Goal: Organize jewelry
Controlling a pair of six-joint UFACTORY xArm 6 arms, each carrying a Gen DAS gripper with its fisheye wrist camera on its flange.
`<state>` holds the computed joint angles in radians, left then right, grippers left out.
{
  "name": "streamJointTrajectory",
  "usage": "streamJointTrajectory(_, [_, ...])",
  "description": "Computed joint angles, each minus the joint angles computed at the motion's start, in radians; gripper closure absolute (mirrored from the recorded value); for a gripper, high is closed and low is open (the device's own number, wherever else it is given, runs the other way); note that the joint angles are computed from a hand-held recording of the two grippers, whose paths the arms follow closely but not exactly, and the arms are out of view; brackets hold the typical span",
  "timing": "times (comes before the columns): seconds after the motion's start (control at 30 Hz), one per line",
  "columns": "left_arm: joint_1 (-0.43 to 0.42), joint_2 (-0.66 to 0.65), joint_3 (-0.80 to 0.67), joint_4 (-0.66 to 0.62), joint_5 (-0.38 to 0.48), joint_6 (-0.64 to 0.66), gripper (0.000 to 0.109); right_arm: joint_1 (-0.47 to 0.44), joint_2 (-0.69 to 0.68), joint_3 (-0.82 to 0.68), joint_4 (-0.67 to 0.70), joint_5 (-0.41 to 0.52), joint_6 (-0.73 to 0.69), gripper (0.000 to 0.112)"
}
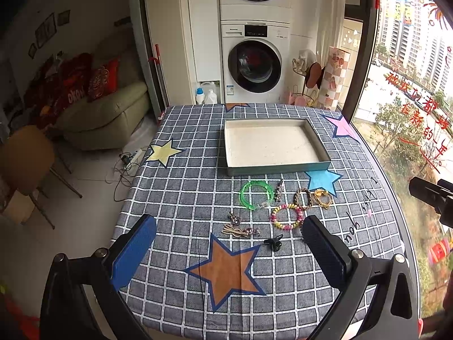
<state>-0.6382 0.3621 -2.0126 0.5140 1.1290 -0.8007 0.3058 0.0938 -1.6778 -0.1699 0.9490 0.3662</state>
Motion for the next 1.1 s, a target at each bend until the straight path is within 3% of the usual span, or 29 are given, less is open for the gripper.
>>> streamJointTrajectory(1.1, [0.008,-0.022,0.034,-0.002,-0.03,0.0,0.006,0.016,-0.001,0.0,-0.016,-0.01,0.024,0.009])
